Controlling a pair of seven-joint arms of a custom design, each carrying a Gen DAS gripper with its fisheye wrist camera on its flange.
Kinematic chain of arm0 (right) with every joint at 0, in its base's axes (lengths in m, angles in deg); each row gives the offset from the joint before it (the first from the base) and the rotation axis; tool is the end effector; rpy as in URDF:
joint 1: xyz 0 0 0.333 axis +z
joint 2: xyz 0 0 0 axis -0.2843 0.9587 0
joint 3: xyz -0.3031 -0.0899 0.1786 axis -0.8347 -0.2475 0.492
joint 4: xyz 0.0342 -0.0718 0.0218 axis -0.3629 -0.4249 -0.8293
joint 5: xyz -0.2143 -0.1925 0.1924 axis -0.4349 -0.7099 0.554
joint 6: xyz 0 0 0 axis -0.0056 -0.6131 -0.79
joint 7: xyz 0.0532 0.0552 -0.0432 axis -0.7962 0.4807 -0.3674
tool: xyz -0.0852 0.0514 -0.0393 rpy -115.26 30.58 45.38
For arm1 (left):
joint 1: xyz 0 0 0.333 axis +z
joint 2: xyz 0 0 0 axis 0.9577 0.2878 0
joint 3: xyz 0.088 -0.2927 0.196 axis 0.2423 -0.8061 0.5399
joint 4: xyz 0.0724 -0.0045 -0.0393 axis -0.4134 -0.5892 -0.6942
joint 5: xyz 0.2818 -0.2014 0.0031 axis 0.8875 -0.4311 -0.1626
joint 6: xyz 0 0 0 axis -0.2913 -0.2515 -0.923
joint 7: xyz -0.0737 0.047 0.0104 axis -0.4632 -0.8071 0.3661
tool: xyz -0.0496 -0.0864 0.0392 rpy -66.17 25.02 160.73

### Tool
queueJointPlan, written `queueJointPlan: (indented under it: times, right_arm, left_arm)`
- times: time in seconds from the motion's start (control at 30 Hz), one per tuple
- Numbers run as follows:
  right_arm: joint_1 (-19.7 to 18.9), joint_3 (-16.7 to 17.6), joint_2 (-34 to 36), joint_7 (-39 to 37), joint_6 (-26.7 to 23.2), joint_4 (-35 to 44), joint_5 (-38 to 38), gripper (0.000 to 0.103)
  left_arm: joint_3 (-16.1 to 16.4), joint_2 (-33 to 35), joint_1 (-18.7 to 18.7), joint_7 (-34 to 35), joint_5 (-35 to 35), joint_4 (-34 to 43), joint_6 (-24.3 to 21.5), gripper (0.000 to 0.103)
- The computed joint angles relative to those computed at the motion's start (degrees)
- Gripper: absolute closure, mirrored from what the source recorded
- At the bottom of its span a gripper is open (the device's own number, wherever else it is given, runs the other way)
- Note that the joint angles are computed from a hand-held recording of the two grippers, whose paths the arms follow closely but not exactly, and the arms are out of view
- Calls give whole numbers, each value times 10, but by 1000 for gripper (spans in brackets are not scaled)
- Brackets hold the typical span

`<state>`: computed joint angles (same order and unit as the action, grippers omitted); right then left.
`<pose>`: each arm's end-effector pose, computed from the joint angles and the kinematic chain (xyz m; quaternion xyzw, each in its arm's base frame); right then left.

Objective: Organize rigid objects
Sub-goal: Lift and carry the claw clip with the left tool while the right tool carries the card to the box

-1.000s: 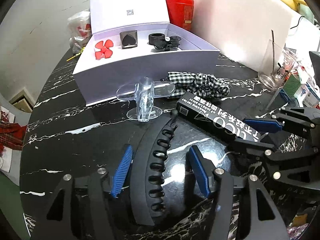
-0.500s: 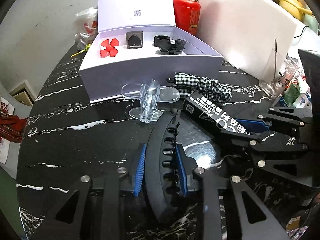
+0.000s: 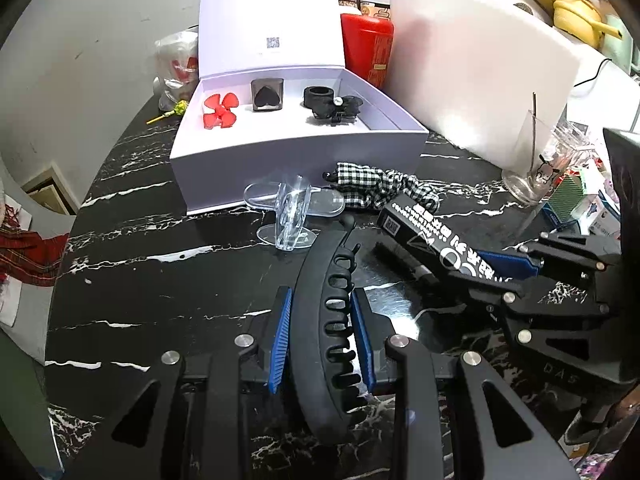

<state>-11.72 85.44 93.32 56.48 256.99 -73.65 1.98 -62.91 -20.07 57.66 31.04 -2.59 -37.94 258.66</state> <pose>0.6497 0.1458 0.3422 -0.7778 0.5387 -0.1572 0.2830 0.6477 -0.2851 0.3559 -0.5623 0.7550 -0.2952 0.1634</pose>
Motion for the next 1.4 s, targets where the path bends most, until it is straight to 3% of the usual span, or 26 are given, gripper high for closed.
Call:
queueJointPlan:
  times: [0.23,0.6,0.77,1.1,1.4]
  right_arm:
    - [-18,27,-20,-8,27,-31,10,78]
    - [-43,55,-48,7,68,-64,-4,78]
    - [-40,47,-59,22,75,-68,-20,78]
    - [-48,50,-64,34,86,-54,-55,78]
    - [-38,37,-46,28,66,-4,-72,78]
  left_arm:
    - [-10,-16,9,3,-5,-20,16,74]
    - [30,-47,-22,-13,13,-48,65,74]
    - [50,-54,-39,-18,19,-41,72,74]
    - [42,-53,-29,-14,18,-11,70,74]
    - [5,-32,4,8,6,34,45,74]
